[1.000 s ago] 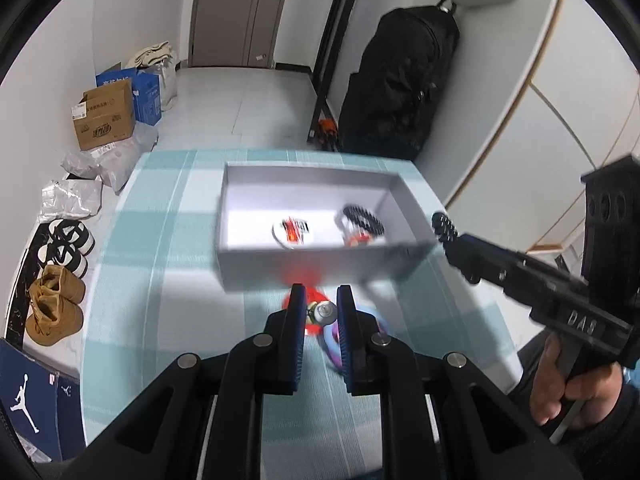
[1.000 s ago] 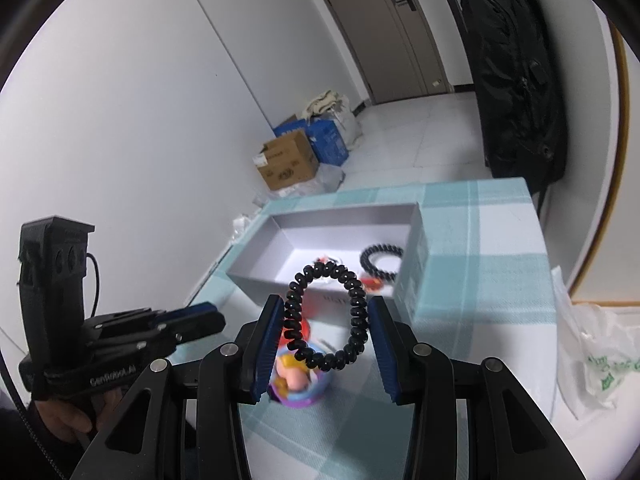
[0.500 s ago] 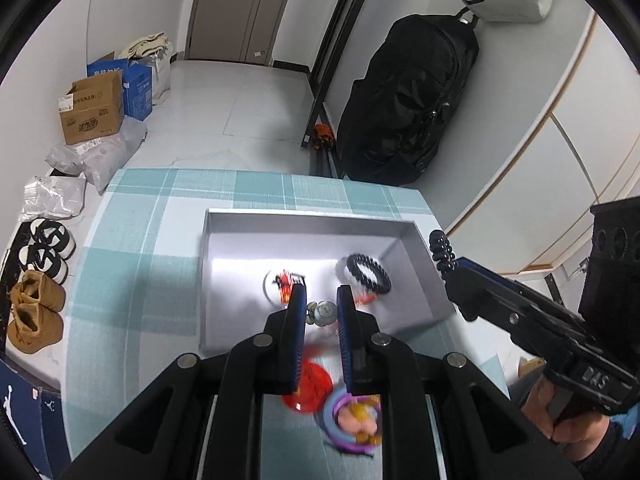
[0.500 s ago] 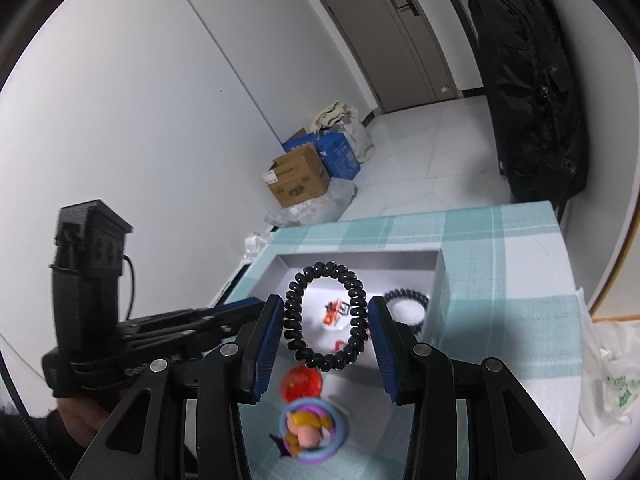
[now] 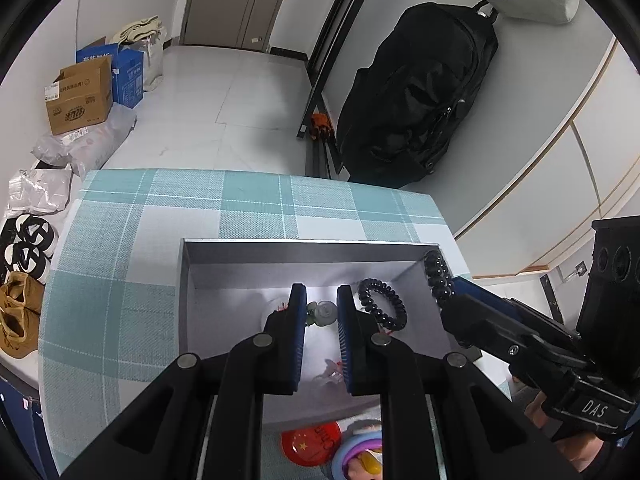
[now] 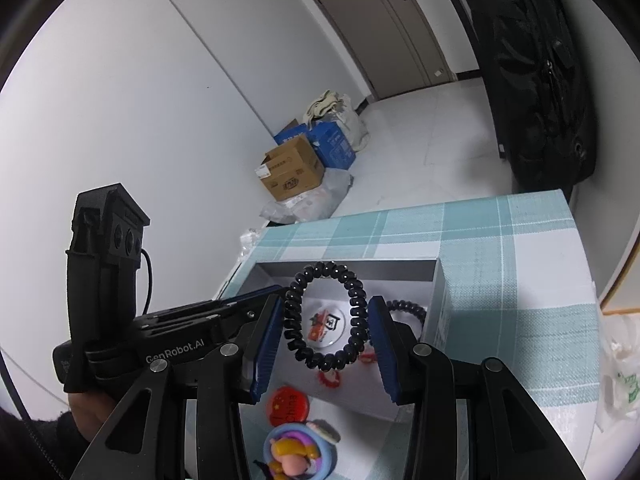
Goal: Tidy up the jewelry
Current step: 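Carry the hair tie with the right gripper while the left carries the charm over the box, then open both grippers releasing the hair tie and charm into the box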
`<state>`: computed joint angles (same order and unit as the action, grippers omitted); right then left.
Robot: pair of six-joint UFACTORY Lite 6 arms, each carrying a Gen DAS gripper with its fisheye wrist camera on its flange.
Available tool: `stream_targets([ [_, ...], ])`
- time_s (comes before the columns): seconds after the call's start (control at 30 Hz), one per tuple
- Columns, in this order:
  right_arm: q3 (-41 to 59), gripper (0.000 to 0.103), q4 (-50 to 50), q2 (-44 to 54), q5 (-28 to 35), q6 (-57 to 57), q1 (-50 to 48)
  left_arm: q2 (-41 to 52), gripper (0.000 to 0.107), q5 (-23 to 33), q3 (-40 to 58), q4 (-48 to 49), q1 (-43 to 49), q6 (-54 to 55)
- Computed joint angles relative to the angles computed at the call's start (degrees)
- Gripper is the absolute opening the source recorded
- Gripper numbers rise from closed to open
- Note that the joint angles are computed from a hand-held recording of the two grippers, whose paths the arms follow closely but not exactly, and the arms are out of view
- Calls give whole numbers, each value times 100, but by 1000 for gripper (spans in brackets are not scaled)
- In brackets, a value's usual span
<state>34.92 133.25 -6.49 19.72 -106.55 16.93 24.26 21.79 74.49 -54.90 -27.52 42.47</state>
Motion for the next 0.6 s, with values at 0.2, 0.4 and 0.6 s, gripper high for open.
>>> stream_targets([
  [0.2, 79, 42, -255, 182, 103, 209, -109, 329, 11, 264, 334, 23, 93, -181],
  [0.4, 121, 44, -368, 227, 110, 304, -179, 367, 11, 306, 406, -53, 56, -78],
  [0.6, 131, 48, -116, 270, 80, 96, -167, 457, 11, 658, 466, -718, 216, 400],
])
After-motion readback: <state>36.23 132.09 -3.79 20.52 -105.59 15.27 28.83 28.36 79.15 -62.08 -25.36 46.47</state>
